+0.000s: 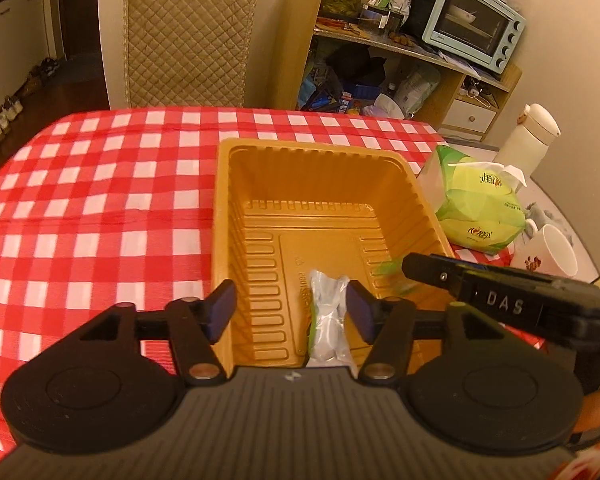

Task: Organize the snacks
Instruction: 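Lower both snacks into the tray and open both tools, then withdraw both tools from the tray back toward the remaining snacks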

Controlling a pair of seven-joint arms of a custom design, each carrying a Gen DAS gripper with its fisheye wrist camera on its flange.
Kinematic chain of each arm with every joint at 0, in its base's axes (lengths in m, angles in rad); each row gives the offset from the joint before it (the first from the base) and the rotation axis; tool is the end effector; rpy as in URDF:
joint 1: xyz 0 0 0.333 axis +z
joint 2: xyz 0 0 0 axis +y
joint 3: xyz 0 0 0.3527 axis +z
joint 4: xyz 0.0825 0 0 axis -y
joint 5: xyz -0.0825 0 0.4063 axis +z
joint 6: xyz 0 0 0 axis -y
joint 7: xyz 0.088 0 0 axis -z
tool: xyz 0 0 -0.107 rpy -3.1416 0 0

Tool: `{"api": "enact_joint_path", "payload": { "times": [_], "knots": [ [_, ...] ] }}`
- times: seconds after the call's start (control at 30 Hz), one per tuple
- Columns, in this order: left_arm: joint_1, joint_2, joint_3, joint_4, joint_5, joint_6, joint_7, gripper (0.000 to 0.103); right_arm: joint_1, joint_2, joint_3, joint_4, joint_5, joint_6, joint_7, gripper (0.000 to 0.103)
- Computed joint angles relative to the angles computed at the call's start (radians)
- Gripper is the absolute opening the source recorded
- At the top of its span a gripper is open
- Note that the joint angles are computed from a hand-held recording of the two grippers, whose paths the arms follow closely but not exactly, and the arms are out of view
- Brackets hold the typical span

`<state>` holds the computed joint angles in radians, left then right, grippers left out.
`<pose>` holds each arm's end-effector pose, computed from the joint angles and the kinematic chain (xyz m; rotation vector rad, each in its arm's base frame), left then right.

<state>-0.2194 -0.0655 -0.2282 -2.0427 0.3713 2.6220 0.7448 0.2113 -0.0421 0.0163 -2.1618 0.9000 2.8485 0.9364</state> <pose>0.5354 -0.2700 0.5703 -1.9699 1.7620 -0.8010 0.5780 0.0911 0.5088 -1.6955 1.5565 -0.3094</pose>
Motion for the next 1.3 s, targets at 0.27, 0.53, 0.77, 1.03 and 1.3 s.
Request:
{"api": "enact_joint_path", "payload": {
  "times": [0.27, 0.53, 0.77, 1.03, 1.3],
  "knots": [
    [0.004, -0.099, -0.012, -0.074, 0.034, 0.001, -0.035, 0.084, 0.022, -0.075, -0.018, -0.058, 0.122, 0.038, -0.126, 0.067],
    [0.008, -0.255, -0.036, -0.180, 0.071, -0.012, -0.065, 0.097, 0.041, -0.229, -0.045, -0.191, 0.118, 0.064, -0.092, 0.072],
    [-0.016, -0.412, -0.031, -0.295, 0.015, -0.039, -0.057, 0.101, 0.011, -0.383, -0.009, -0.333, -0.066, 0.088, 0.146, 0.074],
    [-0.077, -0.613, 0.002, -0.417, -0.085, -0.098, 0.022, 0.101, -0.020, -0.578, 0.052, -0.463, -0.240, 0.047, 0.382, 0.074],
    [-0.161, -0.805, 0.023, -0.509, -0.182, -0.204, 0.114, 0.099, -0.066, -0.797, 0.173, -0.581, -0.391, -0.058, 0.633, 0.074]
  ]
}}
